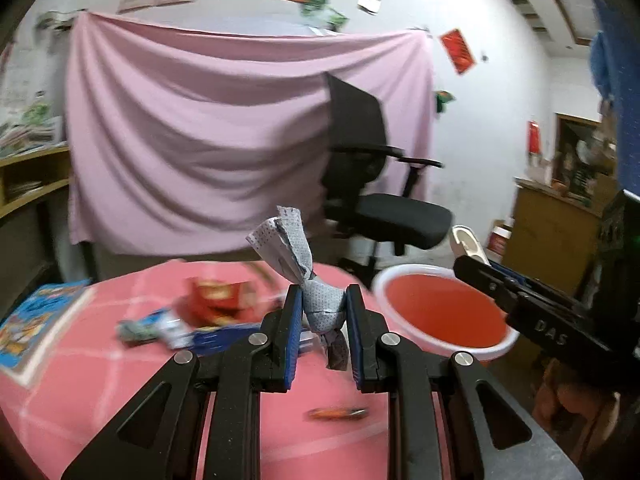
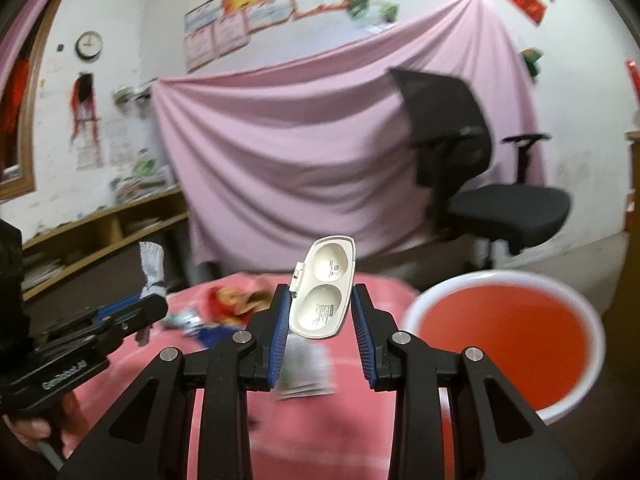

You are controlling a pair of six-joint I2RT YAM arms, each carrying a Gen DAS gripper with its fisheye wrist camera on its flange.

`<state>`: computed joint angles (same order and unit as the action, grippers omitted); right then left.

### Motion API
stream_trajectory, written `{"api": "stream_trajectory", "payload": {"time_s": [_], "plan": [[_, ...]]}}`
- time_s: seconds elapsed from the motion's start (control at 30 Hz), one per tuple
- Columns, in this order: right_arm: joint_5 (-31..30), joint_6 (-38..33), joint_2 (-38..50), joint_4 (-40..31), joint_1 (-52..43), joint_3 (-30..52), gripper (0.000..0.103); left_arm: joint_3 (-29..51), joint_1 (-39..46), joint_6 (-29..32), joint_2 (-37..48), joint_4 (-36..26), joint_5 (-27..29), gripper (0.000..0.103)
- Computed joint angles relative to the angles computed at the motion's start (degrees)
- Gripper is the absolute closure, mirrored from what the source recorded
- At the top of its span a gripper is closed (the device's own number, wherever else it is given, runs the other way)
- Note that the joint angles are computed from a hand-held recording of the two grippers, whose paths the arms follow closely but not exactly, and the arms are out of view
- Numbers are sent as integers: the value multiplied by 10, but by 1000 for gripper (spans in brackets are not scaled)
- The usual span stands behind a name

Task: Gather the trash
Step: 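Carry both held items over the orange basin and open both tools, then move both open tools back over the trash on the table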

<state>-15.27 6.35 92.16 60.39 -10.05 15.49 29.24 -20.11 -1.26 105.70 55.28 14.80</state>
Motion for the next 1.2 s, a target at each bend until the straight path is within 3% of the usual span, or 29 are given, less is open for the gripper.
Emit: {"api": "stream_trajectory", "payload": {"time_s": [0.23, 0.7, 0.83, 0.93, 1.2], "plan": [[-71, 36, 56, 11, -131, 24, 74, 123, -105, 1, 43, -111, -30, 85], [-153, 19, 129, -139, -264, 114, 74, 411, -183, -67, 182, -401, 4, 85], [-168, 16, 140, -179, -282, 131, 73, 442, -185, -71, 200, -435, -5, 83], [-172, 13, 144, -198, -287, 139, 73, 449, -185, -74, 202, -453, -8, 74], [-168, 12, 125, -190, -284, 121, 73, 404, -173, -97, 171, -424, -23, 71]]}}
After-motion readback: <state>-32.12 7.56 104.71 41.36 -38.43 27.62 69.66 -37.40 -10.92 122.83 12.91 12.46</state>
